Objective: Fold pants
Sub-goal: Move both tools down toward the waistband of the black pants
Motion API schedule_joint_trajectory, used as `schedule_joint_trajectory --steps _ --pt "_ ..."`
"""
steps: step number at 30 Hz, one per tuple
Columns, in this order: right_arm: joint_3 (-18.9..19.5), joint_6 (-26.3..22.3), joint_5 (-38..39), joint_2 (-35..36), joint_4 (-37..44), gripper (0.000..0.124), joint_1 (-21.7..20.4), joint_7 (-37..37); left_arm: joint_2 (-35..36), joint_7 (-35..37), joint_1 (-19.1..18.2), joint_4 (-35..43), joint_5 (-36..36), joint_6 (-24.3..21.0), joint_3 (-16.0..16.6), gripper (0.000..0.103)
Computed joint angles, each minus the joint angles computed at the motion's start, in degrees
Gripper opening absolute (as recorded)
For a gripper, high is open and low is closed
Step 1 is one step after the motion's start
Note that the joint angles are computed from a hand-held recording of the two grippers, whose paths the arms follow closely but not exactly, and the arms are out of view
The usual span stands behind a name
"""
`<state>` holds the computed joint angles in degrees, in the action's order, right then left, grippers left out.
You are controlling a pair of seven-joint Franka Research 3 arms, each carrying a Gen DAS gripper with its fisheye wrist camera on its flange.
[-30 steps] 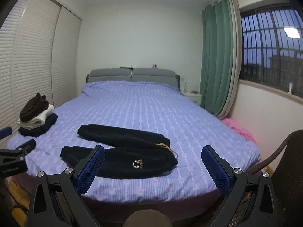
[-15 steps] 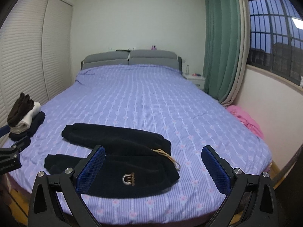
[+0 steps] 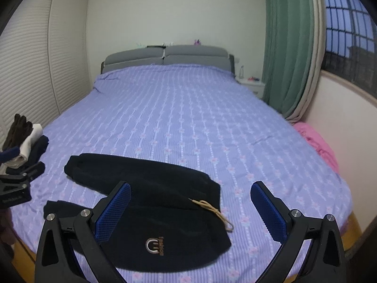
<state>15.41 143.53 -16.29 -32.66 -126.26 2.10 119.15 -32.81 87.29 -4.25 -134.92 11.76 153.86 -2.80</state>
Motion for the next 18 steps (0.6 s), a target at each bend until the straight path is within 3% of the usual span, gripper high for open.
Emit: schedule_joint_trajectory --steps 2,9,12,18 --pt "0.0 -0.3 -0.9 2.7 1.9 0.103 -0.5 -0.9 2.5 0.7 -0.5 1.8 -0.4 0.0 0.1 0.103" --pt "-4.0 -2.3 -0.9 13.8 9.7 0.103 2.1 -7.5 16.6 4.5 -1.3 15.3 -3.5 -8.5 -1.0 0.103" --pt "-6.8 -5.4 1.5 19.8 15.0 0.103 4.7 -14.0 22.7 4.9 -0.3 21.3 -1.0 -11.4 -3.0 0.103" --pt "-11.3 -12.7 7.9 31.6 26.8 0.103 8.2 -27.2 35.6 9.5 -0.4 36.2 -1.6 -22.0 -5.1 0.103"
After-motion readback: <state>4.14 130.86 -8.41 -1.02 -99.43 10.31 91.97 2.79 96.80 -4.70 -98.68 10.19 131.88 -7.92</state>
